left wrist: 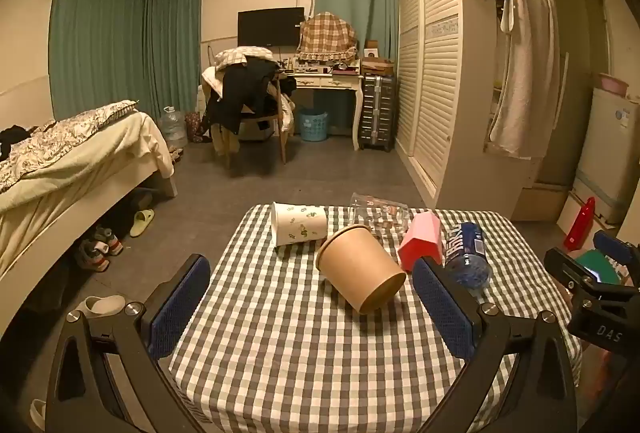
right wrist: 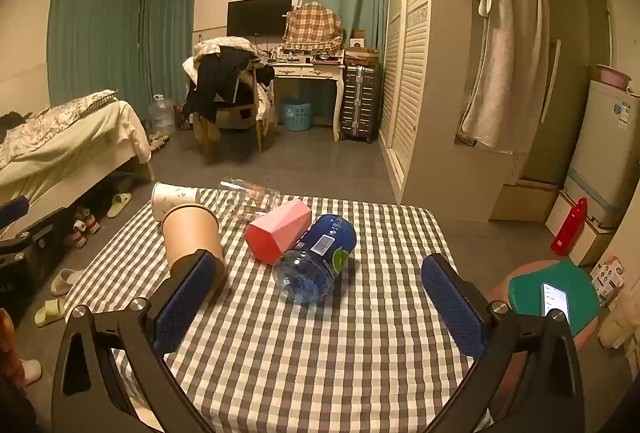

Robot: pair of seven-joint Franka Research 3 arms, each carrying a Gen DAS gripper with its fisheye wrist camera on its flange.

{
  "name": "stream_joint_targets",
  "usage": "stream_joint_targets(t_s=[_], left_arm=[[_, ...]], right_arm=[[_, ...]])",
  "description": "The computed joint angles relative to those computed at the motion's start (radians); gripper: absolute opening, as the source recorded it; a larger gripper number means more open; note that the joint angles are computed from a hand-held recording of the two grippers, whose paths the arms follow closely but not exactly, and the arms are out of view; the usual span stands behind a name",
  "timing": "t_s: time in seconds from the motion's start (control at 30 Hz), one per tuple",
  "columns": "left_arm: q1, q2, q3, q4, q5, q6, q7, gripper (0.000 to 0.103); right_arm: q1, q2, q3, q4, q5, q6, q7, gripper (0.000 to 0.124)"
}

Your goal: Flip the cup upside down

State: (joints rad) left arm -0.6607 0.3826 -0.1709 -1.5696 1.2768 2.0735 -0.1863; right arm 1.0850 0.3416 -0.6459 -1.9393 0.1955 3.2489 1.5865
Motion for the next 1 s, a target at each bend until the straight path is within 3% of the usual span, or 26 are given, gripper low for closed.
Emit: stream_joint_targets(t_s=[0.27, 1.0], left_arm=[[0.022, -0.028, -0.005, -0.048, -0.001, 0.027, -0.041, 0.103], [0.018, -0.016, -0.007, -0.033, -0.014, 0.014, -0.027, 0.103]], right_arm=[[0.007, 0.0, -0.002, -0.003, 0.014, 0.011, -0.02, 0.103], [-0.054, -0.015, 0.072, -0.004, -0.008, 0.0, -0.019, 0.103]])
